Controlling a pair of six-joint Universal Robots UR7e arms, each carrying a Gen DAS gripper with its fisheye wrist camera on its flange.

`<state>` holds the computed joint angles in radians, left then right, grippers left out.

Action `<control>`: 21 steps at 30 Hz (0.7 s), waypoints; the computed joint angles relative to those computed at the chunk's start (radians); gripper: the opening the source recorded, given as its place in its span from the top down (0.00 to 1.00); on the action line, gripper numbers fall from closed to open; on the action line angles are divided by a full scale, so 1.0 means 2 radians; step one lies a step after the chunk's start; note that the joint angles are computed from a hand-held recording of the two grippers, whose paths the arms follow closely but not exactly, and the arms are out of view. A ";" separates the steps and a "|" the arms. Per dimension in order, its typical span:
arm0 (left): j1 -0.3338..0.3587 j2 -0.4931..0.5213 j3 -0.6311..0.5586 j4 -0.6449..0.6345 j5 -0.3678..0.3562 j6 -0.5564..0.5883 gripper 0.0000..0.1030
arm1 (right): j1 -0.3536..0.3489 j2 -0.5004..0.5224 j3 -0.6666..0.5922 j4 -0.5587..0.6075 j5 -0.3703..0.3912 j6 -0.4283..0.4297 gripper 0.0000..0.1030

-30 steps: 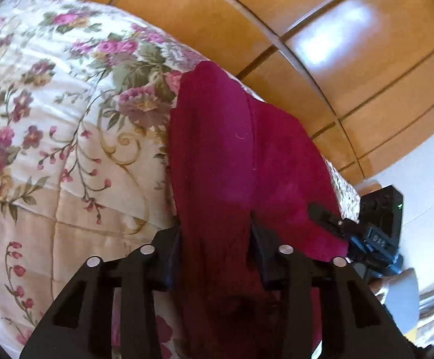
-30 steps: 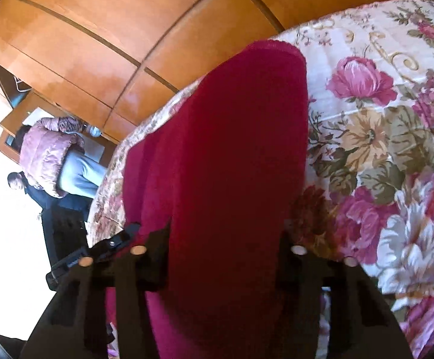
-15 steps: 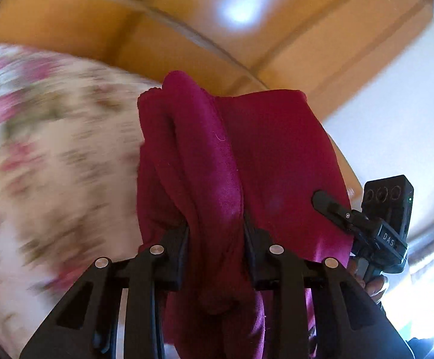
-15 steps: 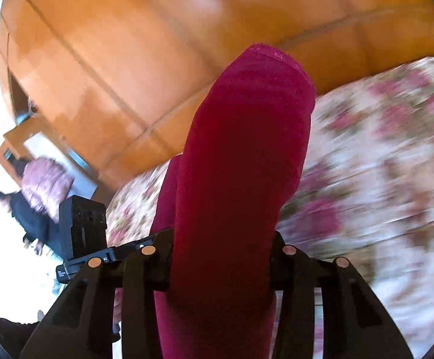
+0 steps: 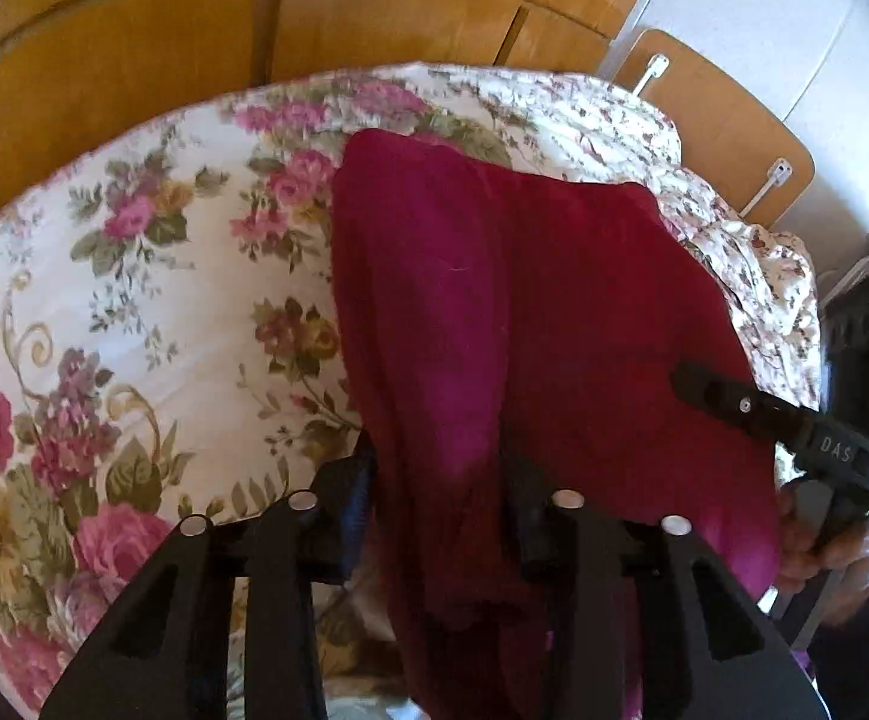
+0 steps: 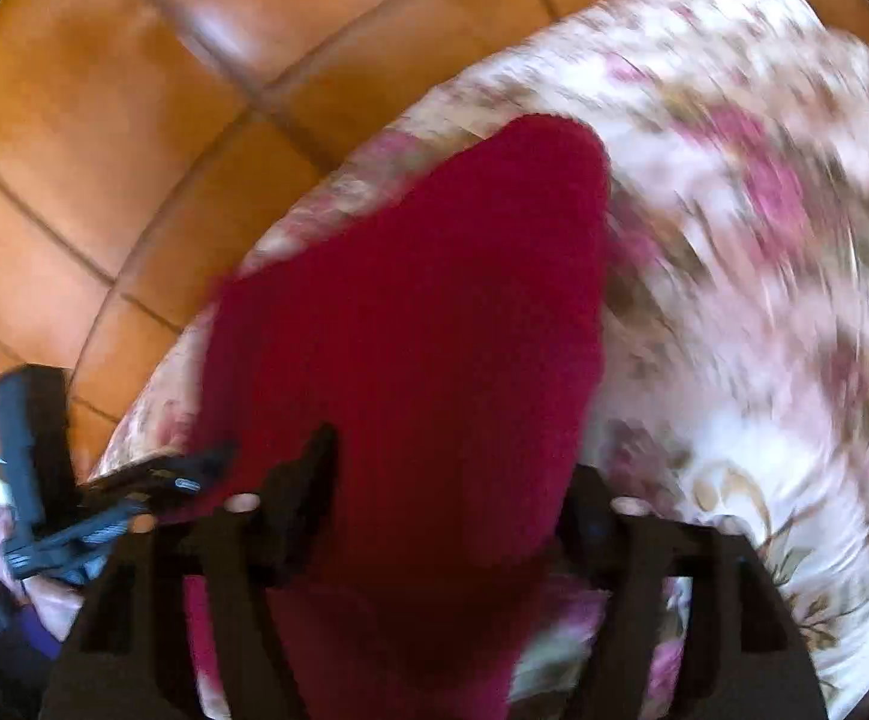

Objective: Fold small clothes

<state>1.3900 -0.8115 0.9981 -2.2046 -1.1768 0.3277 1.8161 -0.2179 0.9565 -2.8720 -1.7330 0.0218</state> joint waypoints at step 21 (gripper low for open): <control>-0.024 -0.051 0.150 -0.220 0.133 0.057 0.38 | 0.076 0.001 0.098 -0.135 -0.188 -0.095 0.56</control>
<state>1.3425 -0.9141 1.2976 -2.6446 -0.9109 0.4423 1.9686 -0.2155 1.1528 -3.1425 -2.1092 -0.1676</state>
